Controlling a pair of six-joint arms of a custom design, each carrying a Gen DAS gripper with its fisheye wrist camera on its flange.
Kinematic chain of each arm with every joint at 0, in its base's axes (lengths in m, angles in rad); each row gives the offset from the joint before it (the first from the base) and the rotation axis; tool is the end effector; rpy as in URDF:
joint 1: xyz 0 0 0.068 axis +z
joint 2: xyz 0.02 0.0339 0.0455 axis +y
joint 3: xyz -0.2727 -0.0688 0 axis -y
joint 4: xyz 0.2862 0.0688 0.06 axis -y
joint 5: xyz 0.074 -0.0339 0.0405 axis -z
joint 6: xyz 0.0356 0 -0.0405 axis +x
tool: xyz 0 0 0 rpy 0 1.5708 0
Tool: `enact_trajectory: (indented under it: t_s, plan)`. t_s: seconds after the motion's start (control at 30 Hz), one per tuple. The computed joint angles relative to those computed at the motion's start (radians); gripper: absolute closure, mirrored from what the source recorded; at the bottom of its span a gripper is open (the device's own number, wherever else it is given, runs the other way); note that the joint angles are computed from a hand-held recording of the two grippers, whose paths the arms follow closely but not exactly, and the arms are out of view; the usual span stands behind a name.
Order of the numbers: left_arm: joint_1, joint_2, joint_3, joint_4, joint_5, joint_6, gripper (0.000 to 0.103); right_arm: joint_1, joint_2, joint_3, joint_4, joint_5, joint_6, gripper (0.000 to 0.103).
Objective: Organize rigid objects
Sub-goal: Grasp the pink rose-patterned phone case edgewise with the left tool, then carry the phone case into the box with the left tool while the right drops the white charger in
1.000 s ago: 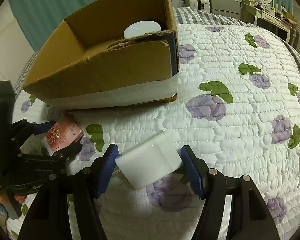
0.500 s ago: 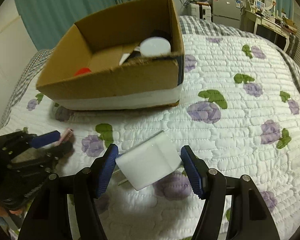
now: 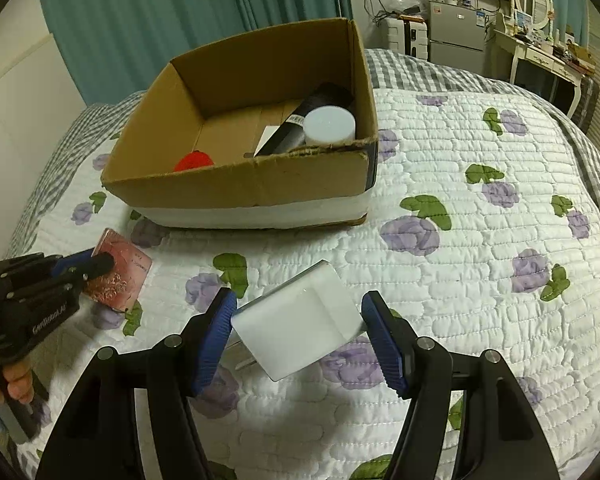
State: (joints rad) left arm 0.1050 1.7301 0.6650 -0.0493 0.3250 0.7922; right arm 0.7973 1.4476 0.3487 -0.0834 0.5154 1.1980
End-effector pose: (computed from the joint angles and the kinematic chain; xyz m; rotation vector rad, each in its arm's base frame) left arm 0.3014 0.0203 0.0647 0.9658 2.4064 -0.1218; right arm 0.1591 0.1378 0.0593 0.6257 2.4285 0.0560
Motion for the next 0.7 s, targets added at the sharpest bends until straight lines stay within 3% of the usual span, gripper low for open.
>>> enact_trajectory:
  t_s: [0.2,0.33,0.7]
  plan:
    - [0.009,0.024,0.008,-0.014,0.013,0.04,0.092,-0.028,0.043,-0.02,0.062,-0.03,0.002,0.038]
    - [0.032,-0.053,-0.023,-0.056,0.07,0.059,0.093,-0.014,0.033,-0.009,0.034,-0.018,0.007,0.038]
    - [0.072,-0.406,-0.004,-0.382,0.228,0.076,0.093,0.045,-0.227,0.16,-0.384,0.122,-0.075,0.038]
